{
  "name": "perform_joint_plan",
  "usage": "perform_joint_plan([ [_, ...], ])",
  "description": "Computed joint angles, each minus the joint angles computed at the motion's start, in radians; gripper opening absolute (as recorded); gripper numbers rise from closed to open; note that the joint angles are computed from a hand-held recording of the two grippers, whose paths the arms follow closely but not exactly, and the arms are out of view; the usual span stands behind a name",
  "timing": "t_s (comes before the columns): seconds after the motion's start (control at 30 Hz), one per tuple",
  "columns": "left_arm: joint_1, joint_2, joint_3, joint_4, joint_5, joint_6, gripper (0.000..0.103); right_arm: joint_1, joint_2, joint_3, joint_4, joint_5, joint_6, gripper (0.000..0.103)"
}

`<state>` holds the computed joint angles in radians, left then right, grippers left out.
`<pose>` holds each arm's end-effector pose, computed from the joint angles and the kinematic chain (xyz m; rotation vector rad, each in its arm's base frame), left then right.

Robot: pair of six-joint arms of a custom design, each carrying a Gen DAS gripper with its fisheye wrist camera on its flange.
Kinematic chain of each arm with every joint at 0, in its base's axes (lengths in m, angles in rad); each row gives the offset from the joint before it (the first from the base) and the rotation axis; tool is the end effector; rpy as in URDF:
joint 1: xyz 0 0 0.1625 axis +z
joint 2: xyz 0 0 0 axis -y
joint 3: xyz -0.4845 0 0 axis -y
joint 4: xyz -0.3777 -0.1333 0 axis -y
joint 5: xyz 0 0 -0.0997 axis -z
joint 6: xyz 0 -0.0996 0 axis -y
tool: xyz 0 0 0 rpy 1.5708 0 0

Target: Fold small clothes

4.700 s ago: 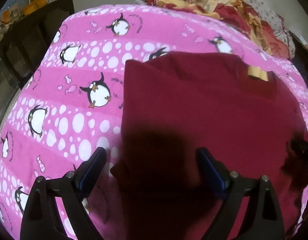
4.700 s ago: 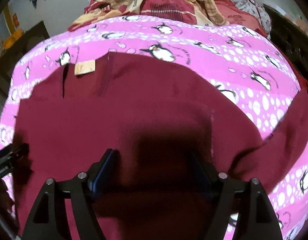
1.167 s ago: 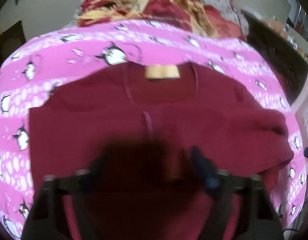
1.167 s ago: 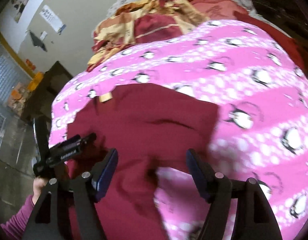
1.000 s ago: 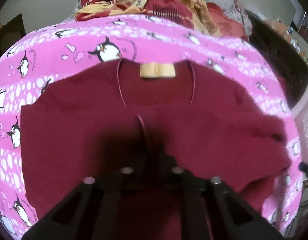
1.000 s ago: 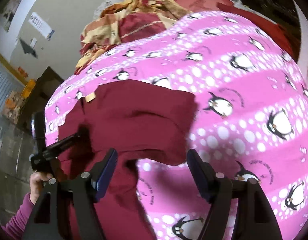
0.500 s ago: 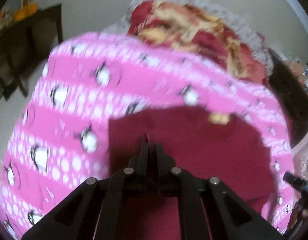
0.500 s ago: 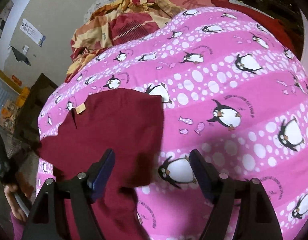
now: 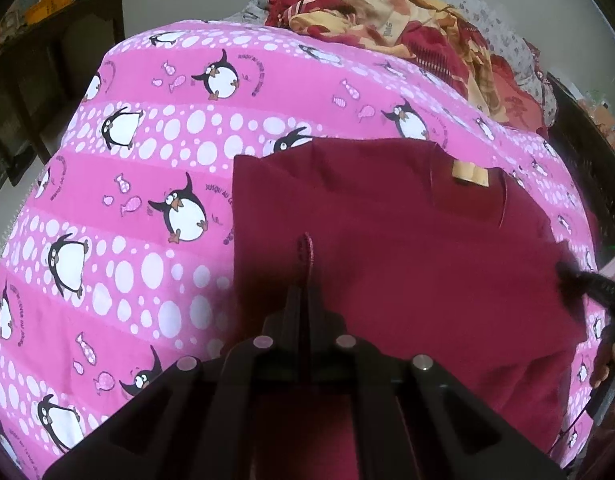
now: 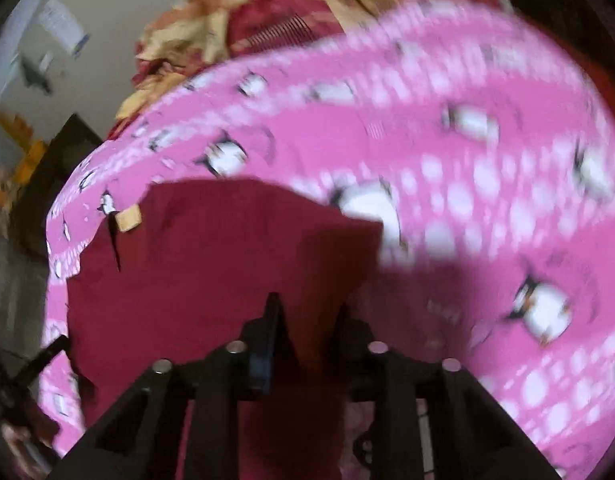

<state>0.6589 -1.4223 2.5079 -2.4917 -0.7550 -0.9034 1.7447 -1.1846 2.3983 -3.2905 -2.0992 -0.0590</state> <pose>-0.1388 -0.3678 0.2239 0.0968 2.4246 -0.7026 0.1586 -0.4224 0.2305 0.1196 -2.5632 0.7005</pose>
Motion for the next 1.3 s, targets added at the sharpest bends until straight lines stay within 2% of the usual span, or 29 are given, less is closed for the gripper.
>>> perform_joint_plan([
  [0.07,0.002,0.020,0.004,-0.006,0.003,-0.001,0.003,0.012,0.043,-0.010,-0.036,-0.086,-0.036,0.021],
  [0.1,0.001,0.029,0.006,-0.004,0.006,-0.002,0.003,0.006,0.049,-0.014,-0.028,-0.093,-0.031,0.021],
  [0.2,-0.013,0.041,0.007,0.025,0.029,-0.018,0.004,-0.018,0.010,-0.008,0.017,-0.044,0.018,0.025],
  [0.27,-0.022,0.024,0.008,0.039,0.027,-0.030,0.014,-0.005,-0.040,0.001,0.062,-0.038,0.061,0.032],
  [0.33,-0.033,0.005,0.014,0.037,0.029,-0.043,0.039,0.037,-0.069,0.019,0.074,-0.052,0.055,0.034],
  [0.4,-0.055,-0.008,0.022,0.046,0.050,-0.070,0.045,0.088,-0.089,0.040,0.112,-0.048,0.023,0.037],
  [0.53,-0.070,0.010,0.023,0.059,0.056,-0.078,0.049,0.136,-0.073,0.076,0.151,-0.070,0.017,0.036],
  [0.6,-0.058,0.038,0.024,0.054,0.048,-0.068,0.049,0.131,-0.031,0.095,0.146,-0.145,0.015,0.036],
  [0.63,-0.051,0.050,0.023,0.062,0.046,-0.066,0.049,0.116,-0.027,0.106,0.138,-0.148,0.023,0.036],
  [0.7,-0.046,0.060,0.023,0.078,0.041,-0.068,0.049,0.100,-0.043,0.116,0.136,-0.122,0.028,0.035],
  [0.83,-0.079,0.039,0.021,0.128,0.068,-0.094,0.053,0.123,-0.083,0.098,0.178,-0.127,0.051,0.037],
  [0.93,-0.092,0.034,0.014,0.144,0.098,-0.112,0.060,0.113,-0.092,0.085,0.118,-0.089,0.044,0.047],
  [1.1,-0.063,0.073,-0.003,0.128,0.104,-0.093,0.063,0.090,-0.008,0.020,0.077,-0.072,0.036,0.048],
  [1.23,-0.042,0.103,-0.005,0.112,0.098,-0.086,0.063,0.084,0.082,-0.030,0.050,-0.136,0.013,0.048],
  [1.3,-0.038,0.112,-0.003,0.105,0.099,-0.084,0.064,0.066,0.104,-0.043,0.050,-0.146,0.005,0.048],
])
